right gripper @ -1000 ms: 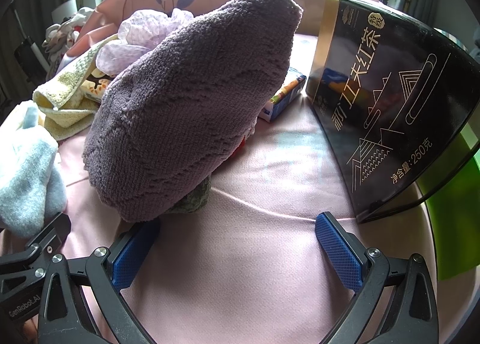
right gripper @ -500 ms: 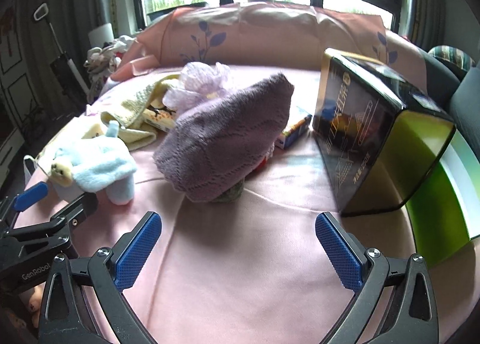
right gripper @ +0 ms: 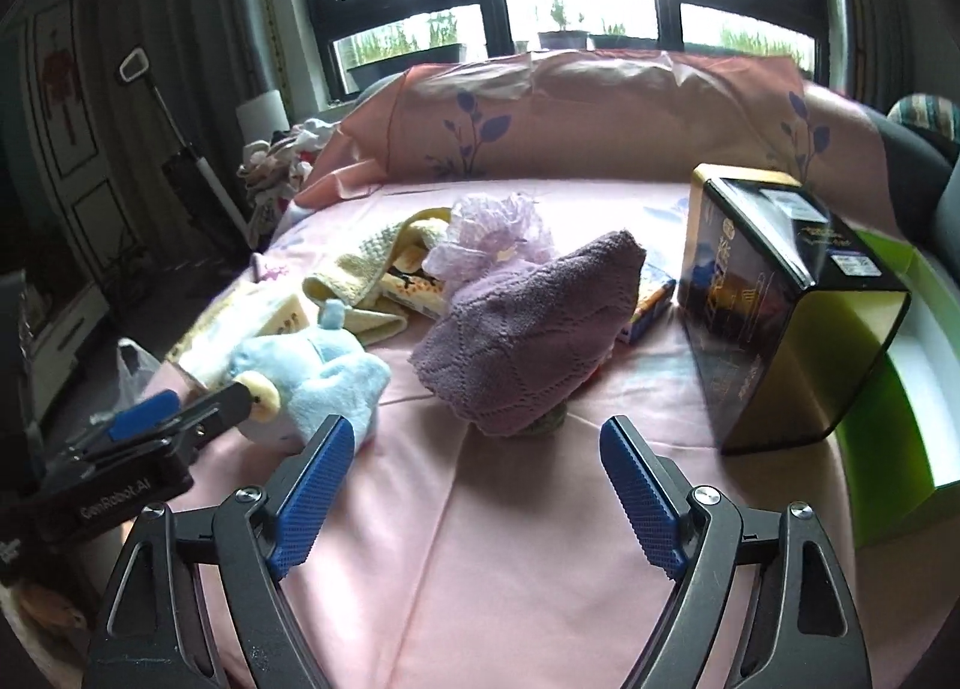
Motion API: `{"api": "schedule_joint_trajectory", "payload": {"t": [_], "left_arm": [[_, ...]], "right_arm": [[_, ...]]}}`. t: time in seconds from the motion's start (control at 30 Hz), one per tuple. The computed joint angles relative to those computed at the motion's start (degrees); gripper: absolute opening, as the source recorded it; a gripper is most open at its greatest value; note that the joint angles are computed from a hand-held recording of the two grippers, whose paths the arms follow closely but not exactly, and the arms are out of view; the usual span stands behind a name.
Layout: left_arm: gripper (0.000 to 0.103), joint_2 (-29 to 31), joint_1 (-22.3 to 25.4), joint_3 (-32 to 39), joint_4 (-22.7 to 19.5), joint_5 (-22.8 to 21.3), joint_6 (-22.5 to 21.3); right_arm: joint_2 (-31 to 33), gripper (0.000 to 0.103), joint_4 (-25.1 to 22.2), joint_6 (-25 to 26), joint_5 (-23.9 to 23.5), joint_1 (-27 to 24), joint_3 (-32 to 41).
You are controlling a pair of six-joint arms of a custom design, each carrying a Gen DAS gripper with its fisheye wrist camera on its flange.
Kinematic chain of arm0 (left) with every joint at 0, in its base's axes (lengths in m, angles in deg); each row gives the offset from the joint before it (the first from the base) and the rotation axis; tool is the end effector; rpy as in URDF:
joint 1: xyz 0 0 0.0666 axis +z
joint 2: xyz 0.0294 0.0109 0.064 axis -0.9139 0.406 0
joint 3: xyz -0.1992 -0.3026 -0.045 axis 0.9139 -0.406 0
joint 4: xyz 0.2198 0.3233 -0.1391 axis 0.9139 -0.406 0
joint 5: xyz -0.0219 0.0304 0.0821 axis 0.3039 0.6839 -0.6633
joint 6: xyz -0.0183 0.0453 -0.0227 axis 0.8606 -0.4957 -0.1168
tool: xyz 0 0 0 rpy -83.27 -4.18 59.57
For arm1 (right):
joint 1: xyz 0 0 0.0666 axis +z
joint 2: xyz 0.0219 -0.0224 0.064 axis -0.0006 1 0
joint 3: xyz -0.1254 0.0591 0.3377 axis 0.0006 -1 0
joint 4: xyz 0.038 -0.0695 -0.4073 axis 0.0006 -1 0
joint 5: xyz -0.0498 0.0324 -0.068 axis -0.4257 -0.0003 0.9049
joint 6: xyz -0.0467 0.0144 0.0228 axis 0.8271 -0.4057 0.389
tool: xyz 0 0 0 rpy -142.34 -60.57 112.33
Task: Organize soft objects
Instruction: 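Grasp the light-blue plush toy with the right gripper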
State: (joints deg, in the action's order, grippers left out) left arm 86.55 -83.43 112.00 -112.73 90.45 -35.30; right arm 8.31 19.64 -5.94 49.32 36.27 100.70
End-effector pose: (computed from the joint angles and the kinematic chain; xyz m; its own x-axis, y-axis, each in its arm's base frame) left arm 0.4251 -0.1397 0.4559 -0.6659 0.0145 -0.7459 0.2969 0.9224 -0.2472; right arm 0.3556 0.2419 0.4656 -0.6087 0.2083 -0.7656 0.0914 0.9769 0.1932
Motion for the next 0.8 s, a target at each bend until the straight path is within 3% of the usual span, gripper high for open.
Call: {"api": "schedule_joint_trajectory", "payload": {"t": [0.13, 0.23, 0.33, 0.43, 0.53, 0.63, 0.8], "left_arm": [[0.090, 2.1, 1.6, 2.3, -2.8, 7.2, 1.3], [0.088, 4.1, 2.5, 4.0, -4.9, 10.1, 2.8], [0.076, 6.2, 3.1, 5.7, -7.0, 13.6, 4.5], [0.062, 7.6, 2.7, 7.1, -8.4, 13.2, 4.8], [0.062, 8.0, 2.9, 7.4, -8.2, 13.6, 5.4], [0.062, 8.6, 3.3, 8.0, -8.7, 14.4, 5.3], [0.062, 10.3, 4.0, 9.3, -9.9, 16.0, 5.1]], "right_arm": [[1.6, 0.084, 1.4, -1.5, -9.8, -2.5, 2.3], [4.5, 0.084, 2.9, -1.9, -19.3, -4.6, 5.6], [9.6, 0.084, 3.5, -1.9, -28.6, -6.8, 9.8], [15.9, 0.084, 0.3, -2.8, -32.0, -7.9, 15.2], [20.8, 0.084, -4.6, -5.9, -34.3, -8.5, 19.6], [22.4, 0.084, -2.1, -7.3, -40.5, -9.2, 19.6], [24.0, 0.085, 0.4, -8.9, -44.4, -10.0, 19.4]]}}
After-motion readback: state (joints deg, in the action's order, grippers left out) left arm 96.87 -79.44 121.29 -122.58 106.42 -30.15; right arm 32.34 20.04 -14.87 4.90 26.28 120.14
